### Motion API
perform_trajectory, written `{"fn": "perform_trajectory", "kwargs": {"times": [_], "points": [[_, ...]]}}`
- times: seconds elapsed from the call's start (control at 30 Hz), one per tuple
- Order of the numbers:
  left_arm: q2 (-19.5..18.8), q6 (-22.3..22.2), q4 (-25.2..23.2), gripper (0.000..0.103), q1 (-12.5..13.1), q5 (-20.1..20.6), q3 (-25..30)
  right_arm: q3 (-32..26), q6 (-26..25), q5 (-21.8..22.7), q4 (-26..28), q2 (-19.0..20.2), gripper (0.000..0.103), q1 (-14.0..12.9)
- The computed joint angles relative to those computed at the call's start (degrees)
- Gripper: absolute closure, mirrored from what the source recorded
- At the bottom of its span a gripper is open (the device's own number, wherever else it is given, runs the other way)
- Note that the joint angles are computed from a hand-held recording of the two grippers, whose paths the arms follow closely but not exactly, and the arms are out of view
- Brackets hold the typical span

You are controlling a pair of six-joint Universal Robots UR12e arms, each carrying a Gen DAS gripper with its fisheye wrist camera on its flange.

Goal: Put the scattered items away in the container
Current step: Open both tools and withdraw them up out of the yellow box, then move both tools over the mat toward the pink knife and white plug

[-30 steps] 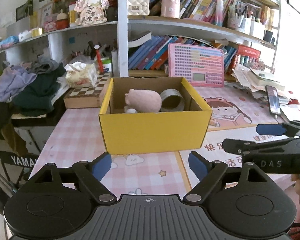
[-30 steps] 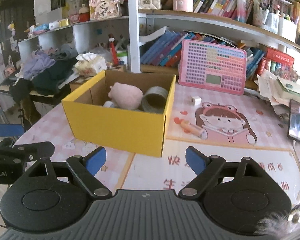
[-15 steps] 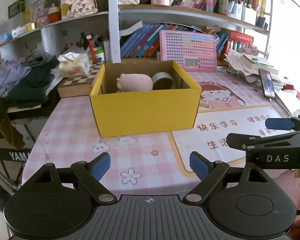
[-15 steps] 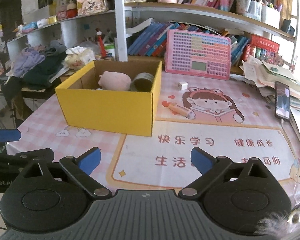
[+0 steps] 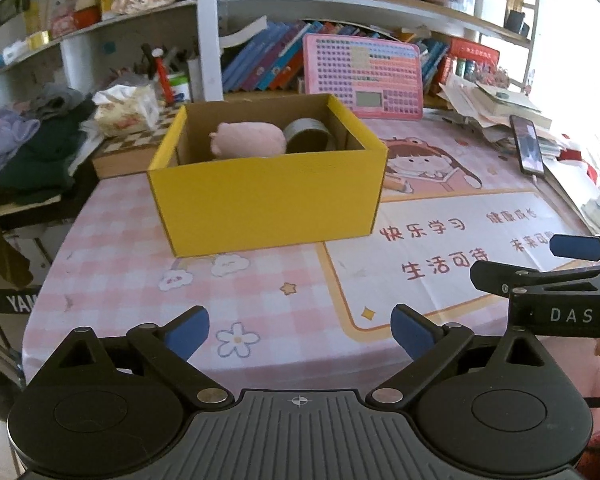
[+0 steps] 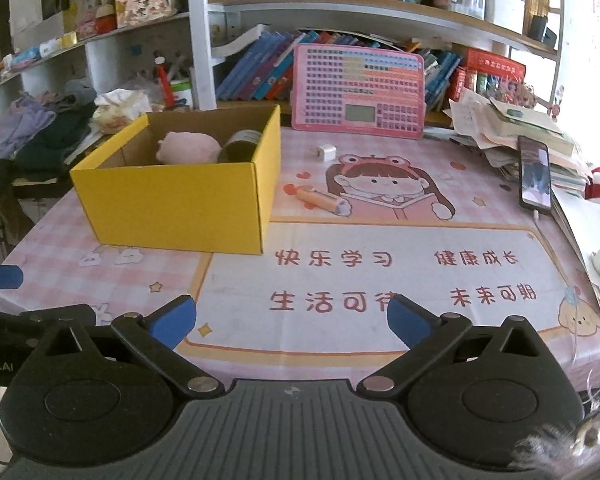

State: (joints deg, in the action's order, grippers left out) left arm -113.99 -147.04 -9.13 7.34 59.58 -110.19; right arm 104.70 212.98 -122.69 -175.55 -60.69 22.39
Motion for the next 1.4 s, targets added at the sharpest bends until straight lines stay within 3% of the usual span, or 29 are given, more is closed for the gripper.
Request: {"fn": "perform_trajectory", "kwargs": {"times": [0.47, 0.9, 1.4], "points": [[-1.62, -1.2, -0.89, 0.004, -3.36, 1.13, 2.42, 1.12, -3.64, 3.33, -0.87, -0.64, 0.0, -3.34], [-4.16, -3.92, -2.82, 0.004, -8.93, 3.55, 6.13, 3.84, -8.8, 8.1, -1.81, -2.39, 0.0, -9.34], [-7.29, -10.02, 0.08, 0.004, -16.67, 13.22, 11.3, 6.54, -15.46, 17.75, -10.07, -3.0, 0.0, -18.57]]}}
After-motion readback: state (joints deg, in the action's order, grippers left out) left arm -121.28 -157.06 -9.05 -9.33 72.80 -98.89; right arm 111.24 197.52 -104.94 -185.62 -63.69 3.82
